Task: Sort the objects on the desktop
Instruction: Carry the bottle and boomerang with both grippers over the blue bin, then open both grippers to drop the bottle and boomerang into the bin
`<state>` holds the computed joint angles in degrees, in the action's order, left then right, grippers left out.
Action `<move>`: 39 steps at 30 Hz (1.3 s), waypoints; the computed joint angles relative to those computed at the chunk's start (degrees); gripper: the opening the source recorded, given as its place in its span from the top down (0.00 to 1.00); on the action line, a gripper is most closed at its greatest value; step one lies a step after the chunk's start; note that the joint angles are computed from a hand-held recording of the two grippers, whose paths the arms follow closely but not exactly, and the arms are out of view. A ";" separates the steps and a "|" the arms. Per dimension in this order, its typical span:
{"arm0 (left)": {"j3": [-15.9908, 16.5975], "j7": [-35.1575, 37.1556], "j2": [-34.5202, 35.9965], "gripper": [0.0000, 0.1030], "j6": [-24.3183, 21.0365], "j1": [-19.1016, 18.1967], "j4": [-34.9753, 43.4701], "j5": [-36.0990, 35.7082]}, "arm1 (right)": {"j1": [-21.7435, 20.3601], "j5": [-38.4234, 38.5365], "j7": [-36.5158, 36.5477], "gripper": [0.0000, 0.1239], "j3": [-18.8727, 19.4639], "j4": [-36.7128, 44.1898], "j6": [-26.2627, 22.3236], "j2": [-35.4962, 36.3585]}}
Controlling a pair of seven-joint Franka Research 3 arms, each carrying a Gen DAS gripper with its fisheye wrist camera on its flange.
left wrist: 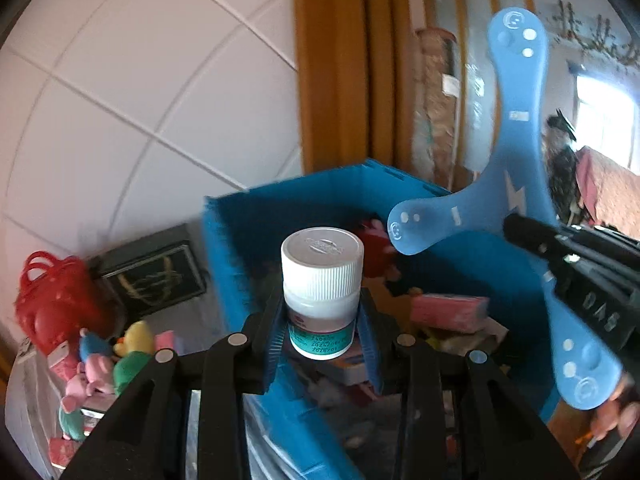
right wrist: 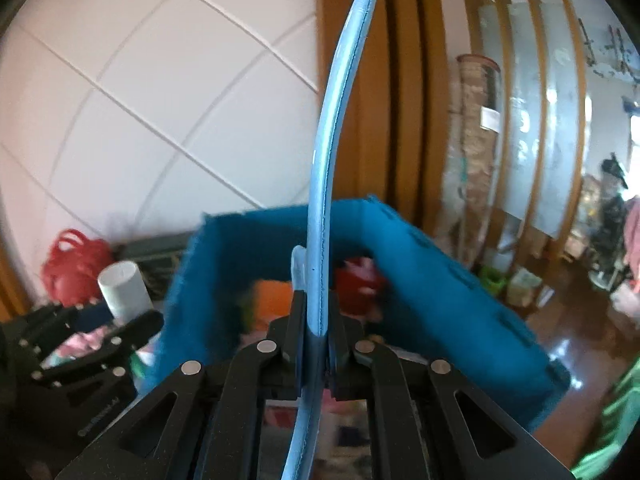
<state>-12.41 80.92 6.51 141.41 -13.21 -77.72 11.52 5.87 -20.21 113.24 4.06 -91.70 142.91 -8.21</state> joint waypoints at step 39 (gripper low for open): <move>2.42 -11.61 -6.95 0.20 4.19 1.81 -8.58 8.55 | -0.56 -10.96 4.73 0.17 0.28 -1.97 0.30 -0.92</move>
<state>-9.99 69.32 -0.44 145.59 -11.41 -86.29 20.07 5.31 -31.17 117.97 4.34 -93.67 143.21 -9.14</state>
